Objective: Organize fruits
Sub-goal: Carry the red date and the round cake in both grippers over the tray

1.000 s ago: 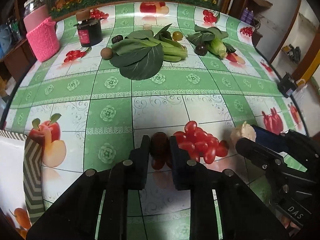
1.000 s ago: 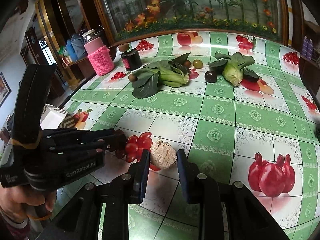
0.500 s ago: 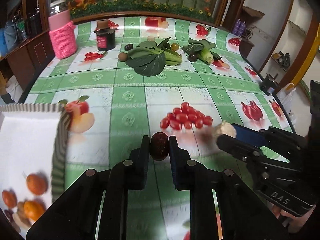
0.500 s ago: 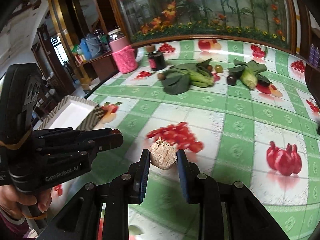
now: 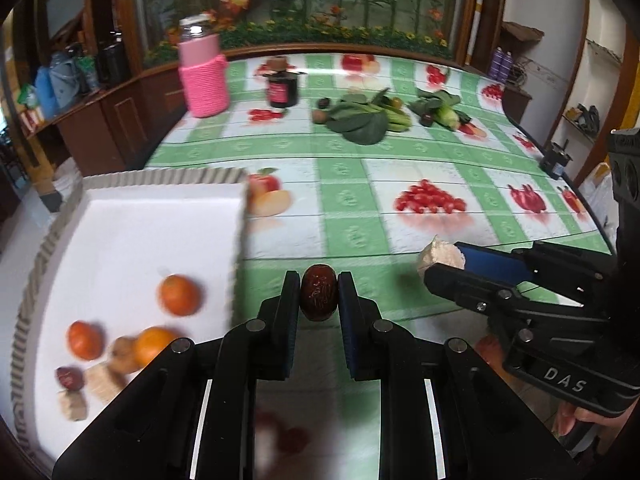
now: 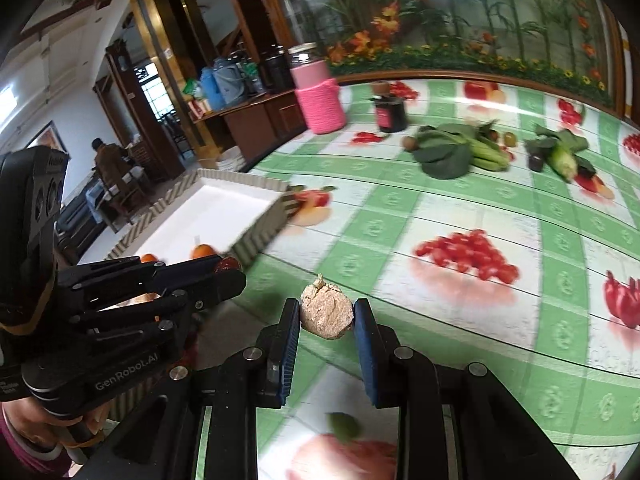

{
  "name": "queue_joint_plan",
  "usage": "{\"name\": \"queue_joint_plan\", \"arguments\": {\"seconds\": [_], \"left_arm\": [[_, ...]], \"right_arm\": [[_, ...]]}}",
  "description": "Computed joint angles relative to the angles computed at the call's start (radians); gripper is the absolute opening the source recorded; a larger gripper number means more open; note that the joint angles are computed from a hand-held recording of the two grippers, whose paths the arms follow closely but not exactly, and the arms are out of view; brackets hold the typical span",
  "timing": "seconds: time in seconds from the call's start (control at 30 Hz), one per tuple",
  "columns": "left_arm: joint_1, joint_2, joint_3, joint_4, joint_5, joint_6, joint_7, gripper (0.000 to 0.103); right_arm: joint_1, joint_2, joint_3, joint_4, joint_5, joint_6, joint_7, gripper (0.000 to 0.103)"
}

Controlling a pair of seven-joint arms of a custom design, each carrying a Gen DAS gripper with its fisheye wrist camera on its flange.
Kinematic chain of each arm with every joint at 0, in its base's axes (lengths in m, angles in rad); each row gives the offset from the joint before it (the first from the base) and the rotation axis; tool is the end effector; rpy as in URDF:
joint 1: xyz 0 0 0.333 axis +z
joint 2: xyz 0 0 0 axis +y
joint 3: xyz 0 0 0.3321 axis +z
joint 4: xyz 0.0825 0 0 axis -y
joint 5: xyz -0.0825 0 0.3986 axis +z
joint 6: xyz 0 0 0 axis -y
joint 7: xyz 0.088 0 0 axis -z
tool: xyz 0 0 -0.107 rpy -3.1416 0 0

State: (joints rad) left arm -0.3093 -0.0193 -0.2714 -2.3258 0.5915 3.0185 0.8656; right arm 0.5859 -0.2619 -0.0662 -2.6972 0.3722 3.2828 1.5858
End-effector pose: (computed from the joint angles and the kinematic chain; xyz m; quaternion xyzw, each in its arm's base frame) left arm 0.4411 -0.3395 0.4268 -0.5003 0.7878 -0.3096 0.1824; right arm 0.4079 0.1901 0.4151 -0.6798 0.6103 -0.1473 0.3790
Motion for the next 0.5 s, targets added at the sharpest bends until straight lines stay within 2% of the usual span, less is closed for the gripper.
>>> {"name": "queue_joint_plan", "arguments": {"seconds": [0.1, 0.27, 0.43, 0.5], "left_arm": [[0.035, -0.046, 0.005, -0.040, 0.094, 0.010, -0.086, 0.018], [0.108, -0.110, -0.005, -0.098, 0.181, 0.030, -0.178, 0.018], [0.181, -0.151, -0.025, -0.141, 0.236, 0.051, -0.239, 0.018], [0.211, -0.164, -0.035, -0.154, 0.260, 0.058, -0.266, 0.018]], "right_arm": [[0.007, 0.022, 0.021, 0.029, -0.004, -0.006, 0.002, 0.027], [0.041, 0.068, 0.034, 0.088, -0.004, -0.016, -0.010, 0.027], [-0.033, 0.113, 0.147, 0.151, -0.015, -0.042, -0.012, 0.027], [-0.046, 0.129, 0.169, 0.172, -0.017, -0.053, -0.017, 0.027]]}}
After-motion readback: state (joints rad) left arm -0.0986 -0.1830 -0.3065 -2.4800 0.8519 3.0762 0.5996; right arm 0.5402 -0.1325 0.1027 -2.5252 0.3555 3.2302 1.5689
